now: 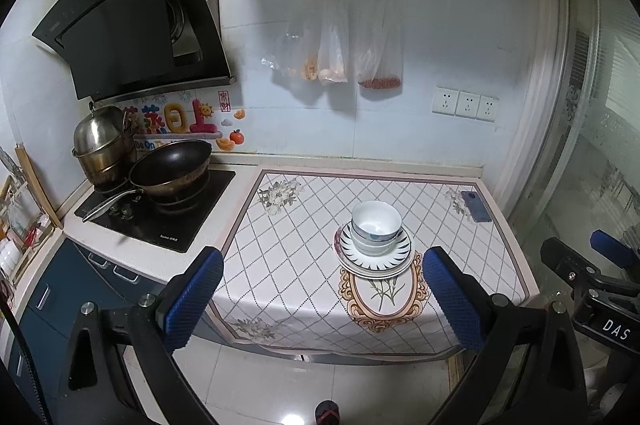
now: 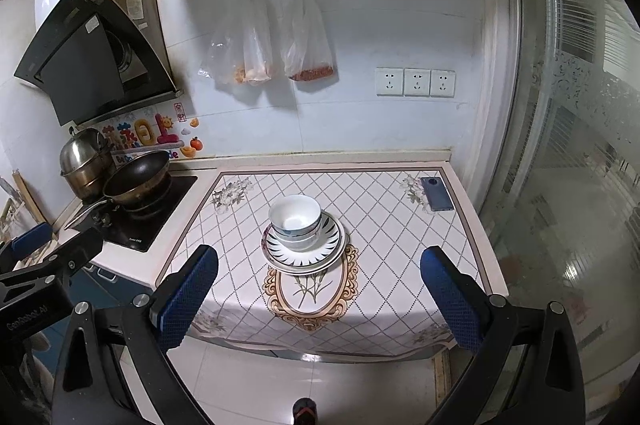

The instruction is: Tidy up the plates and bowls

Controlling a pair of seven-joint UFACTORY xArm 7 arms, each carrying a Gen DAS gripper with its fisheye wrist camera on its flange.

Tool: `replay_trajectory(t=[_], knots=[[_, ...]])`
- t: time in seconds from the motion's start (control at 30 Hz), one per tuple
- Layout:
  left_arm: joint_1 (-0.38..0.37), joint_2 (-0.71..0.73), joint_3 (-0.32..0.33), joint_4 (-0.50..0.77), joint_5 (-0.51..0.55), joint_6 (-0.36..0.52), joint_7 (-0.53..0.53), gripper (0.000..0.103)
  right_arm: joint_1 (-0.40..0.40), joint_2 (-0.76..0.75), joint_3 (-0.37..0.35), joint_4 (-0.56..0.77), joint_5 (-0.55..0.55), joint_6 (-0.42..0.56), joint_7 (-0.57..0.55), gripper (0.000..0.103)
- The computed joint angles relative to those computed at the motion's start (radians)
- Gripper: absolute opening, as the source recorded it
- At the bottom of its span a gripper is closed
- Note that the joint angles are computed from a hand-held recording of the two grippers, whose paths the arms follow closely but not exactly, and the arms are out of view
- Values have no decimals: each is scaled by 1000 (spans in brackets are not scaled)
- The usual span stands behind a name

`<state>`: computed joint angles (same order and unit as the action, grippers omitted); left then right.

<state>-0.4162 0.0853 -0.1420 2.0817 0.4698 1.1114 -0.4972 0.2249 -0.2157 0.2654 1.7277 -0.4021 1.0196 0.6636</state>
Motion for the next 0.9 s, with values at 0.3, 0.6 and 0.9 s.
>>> replay_trajectory(t=[0.3,0.6,0.9], knots=[[-9,0,-4,0,14,3,-9,102,0,5,2,10,-13,3,6,103],[-14,6,-4,11,14,14,-6,102,2,5,7,15,-24,12,18,103],[-24,14,0,24,22,17,-10,102,2,1,9,14,-26,17,27,103]])
